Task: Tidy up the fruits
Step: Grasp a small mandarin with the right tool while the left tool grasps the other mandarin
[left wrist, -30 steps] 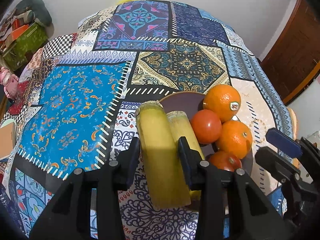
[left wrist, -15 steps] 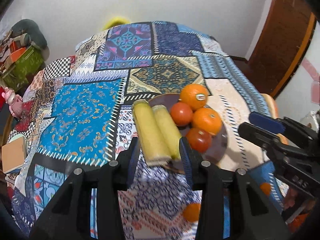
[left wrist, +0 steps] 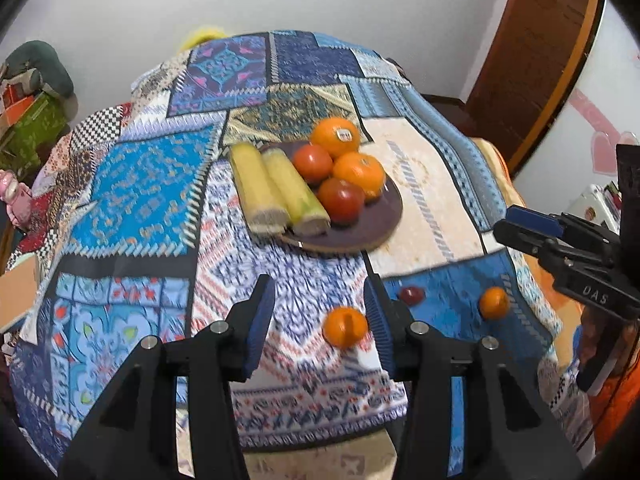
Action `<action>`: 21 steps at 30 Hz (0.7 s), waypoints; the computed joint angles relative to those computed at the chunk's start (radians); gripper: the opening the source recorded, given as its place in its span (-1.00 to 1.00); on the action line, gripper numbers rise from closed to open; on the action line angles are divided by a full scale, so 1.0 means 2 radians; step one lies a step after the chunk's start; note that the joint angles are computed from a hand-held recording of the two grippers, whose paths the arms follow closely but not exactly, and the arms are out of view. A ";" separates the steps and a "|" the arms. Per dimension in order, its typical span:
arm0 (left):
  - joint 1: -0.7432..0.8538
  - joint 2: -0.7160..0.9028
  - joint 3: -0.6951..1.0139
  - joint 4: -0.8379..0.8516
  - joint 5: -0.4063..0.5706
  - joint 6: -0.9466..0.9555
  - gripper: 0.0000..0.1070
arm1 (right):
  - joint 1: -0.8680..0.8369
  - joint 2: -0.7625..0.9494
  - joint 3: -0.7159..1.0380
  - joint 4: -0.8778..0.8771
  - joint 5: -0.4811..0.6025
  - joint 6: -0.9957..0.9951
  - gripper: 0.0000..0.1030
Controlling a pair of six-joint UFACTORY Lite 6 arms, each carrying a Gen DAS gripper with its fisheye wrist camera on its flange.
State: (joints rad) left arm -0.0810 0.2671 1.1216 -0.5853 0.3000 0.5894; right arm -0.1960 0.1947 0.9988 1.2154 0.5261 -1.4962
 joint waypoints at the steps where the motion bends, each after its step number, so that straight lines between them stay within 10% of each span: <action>1: -0.001 -0.005 -0.011 -0.013 -0.001 0.012 -0.14 | -0.014 0.000 -0.010 -0.004 0.005 -0.005 -0.24; 21: -0.027 0.078 -0.008 -0.065 -0.020 0.064 -0.14 | -0.049 0.000 -0.109 0.045 -0.027 -0.097 -0.16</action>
